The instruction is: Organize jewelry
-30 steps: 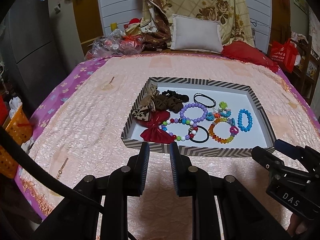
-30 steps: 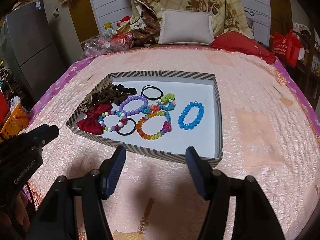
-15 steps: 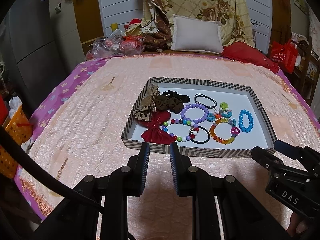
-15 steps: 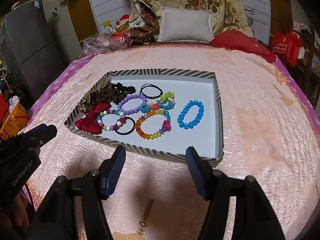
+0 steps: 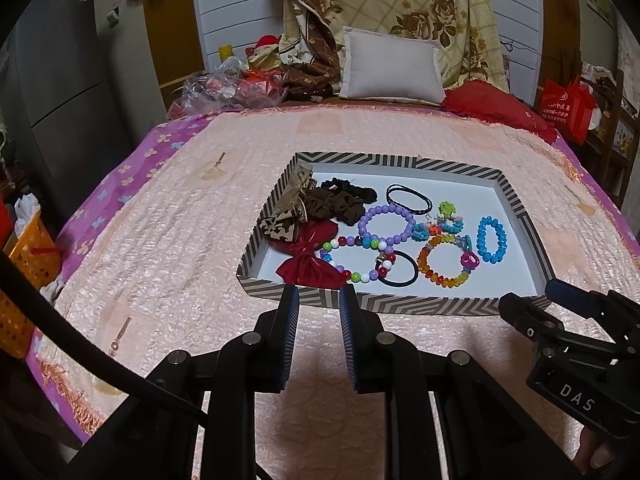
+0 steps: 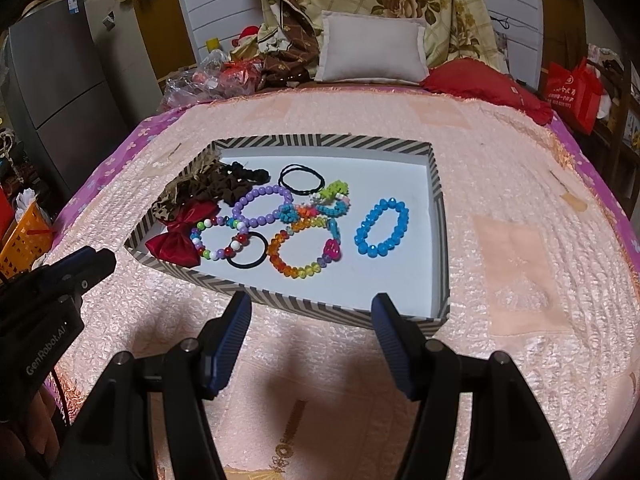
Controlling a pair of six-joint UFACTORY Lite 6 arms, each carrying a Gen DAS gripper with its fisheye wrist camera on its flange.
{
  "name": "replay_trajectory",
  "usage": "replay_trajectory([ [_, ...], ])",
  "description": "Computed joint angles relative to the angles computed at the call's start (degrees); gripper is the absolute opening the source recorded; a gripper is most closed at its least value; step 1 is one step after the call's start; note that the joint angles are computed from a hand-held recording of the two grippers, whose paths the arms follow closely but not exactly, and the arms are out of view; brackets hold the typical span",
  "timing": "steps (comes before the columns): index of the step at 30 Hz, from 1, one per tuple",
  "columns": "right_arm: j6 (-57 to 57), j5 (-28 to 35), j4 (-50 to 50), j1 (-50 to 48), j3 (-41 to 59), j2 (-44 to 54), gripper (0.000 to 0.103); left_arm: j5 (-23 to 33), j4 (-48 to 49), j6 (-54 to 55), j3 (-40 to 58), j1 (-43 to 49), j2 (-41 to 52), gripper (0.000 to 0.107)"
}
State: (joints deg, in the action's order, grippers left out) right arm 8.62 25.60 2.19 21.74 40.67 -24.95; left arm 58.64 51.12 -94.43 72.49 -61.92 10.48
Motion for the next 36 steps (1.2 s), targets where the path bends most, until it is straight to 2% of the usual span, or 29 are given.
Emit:
replay_trajectory([
  [36, -1.48, -0.6, 1.8, -0.91, 1.07, 3.41, 0.065, -2.01, -0.03, 1.24, 1.71, 1.04, 2.82, 0.013],
])
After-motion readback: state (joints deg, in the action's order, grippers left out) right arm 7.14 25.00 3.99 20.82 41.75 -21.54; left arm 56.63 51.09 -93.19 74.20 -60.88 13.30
